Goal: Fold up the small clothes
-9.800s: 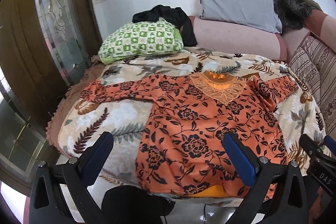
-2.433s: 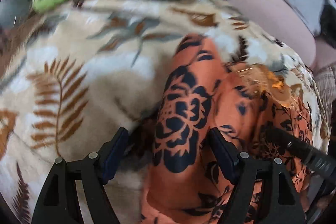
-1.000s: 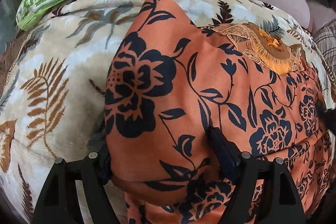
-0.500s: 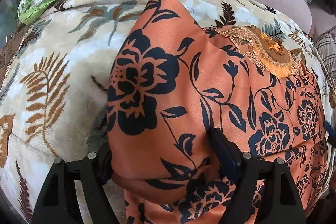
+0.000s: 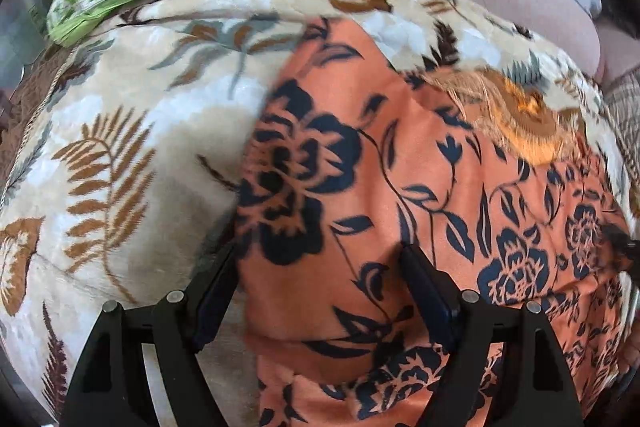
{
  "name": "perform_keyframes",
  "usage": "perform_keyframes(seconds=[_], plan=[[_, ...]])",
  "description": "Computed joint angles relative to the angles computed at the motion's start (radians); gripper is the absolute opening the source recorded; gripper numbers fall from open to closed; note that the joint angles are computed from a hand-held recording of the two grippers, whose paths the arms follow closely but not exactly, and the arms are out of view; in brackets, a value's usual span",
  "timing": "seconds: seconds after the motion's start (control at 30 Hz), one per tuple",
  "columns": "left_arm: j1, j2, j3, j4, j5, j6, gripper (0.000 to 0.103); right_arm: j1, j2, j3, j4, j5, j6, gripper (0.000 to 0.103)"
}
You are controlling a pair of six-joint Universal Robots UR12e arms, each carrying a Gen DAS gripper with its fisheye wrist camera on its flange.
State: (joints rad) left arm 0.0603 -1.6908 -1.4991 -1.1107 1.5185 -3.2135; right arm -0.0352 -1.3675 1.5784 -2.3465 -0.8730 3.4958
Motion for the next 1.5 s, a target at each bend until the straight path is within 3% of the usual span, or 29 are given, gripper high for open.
perform_keyframes(seconds=[0.2, 0.27, 0.3, 0.37, 0.47, 0.63, 0.7, 0.8, 0.87, 0.93, 1.03, 1.17, 1.23, 1.3, 1.37, 1.5], plan=[[0.02, 0.01, -0.007, 0.026, -0.072, -0.038, 0.082, -0.003, -0.069, 0.004, -0.199, -0.162, -0.02, 0.005], [-0.001, -0.001, 0.003, 0.007, -0.015, -0.014, 0.082, -0.005, -0.078, -0.001, -0.171, -0.241, -0.084, 0.005], [-0.013, -0.004, 0.004, 0.001, 0.017, -0.001, 0.082, -0.009, -0.073, -0.009, -0.128, -0.24, -0.102, 0.005], [-0.028, -0.009, 0.005, -0.007, 0.051, 0.034, 0.082, -0.025, -0.047, -0.026, 0.035, -0.167, -0.104, 0.007], [-0.036, -0.011, 0.007, -0.003, 0.071, 0.064, 0.082, -0.021, -0.015, -0.048, 0.228, -0.201, -0.106, 0.008], [-0.023, -0.018, 0.017, -0.038, 0.048, 0.056, 0.083, -0.081, -0.037, 0.003, 0.139, -0.072, -0.008, 0.008], [-0.028, -0.02, 0.021, -0.035, 0.064, 0.066, 0.083, -0.096, -0.049, 0.006, 0.097, -0.088, 0.016, 0.008], [-0.038, -0.022, 0.024, -0.028, 0.094, 0.069, 0.083, -0.095, -0.067, 0.0, 0.019, -0.186, 0.042, 0.008], [-0.046, -0.023, 0.024, -0.015, 0.108, 0.054, 0.082, -0.094, -0.063, -0.006, -0.006, -0.145, 0.034, 0.008], [-0.044, -0.014, 0.022, 0.004, 0.1, 0.045, 0.082, -0.08, -0.048, -0.028, 0.041, -0.104, -0.01, 0.008], [-0.034, 0.0, 0.017, 0.05, 0.044, 0.023, 0.082, -0.048, -0.036, -0.035, 0.066, -0.108, -0.048, 0.008], [-0.046, 0.002, 0.012, 0.105, 0.014, 0.007, 0.082, 0.002, 0.001, -0.07, 0.232, -0.226, -0.088, 0.007], [-0.069, -0.016, 0.025, 0.079, 0.046, 0.047, 0.082, 0.004, -0.005, -0.064, 0.203, -0.234, -0.064, 0.007], [-0.097, -0.05, 0.047, 0.017, 0.132, 0.048, 0.082, 0.019, 0.001, -0.098, 0.239, -0.276, -0.088, 0.006], [-0.111, -0.064, 0.052, 0.009, 0.174, 0.056, 0.083, 0.028, 0.004, -0.108, 0.22, -0.274, -0.097, 0.006], [-0.095, -0.051, 0.046, 0.053, 0.122, 0.009, 0.082, 0.055, 0.039, -0.15, 0.199, -0.209, -0.108, 0.006]])
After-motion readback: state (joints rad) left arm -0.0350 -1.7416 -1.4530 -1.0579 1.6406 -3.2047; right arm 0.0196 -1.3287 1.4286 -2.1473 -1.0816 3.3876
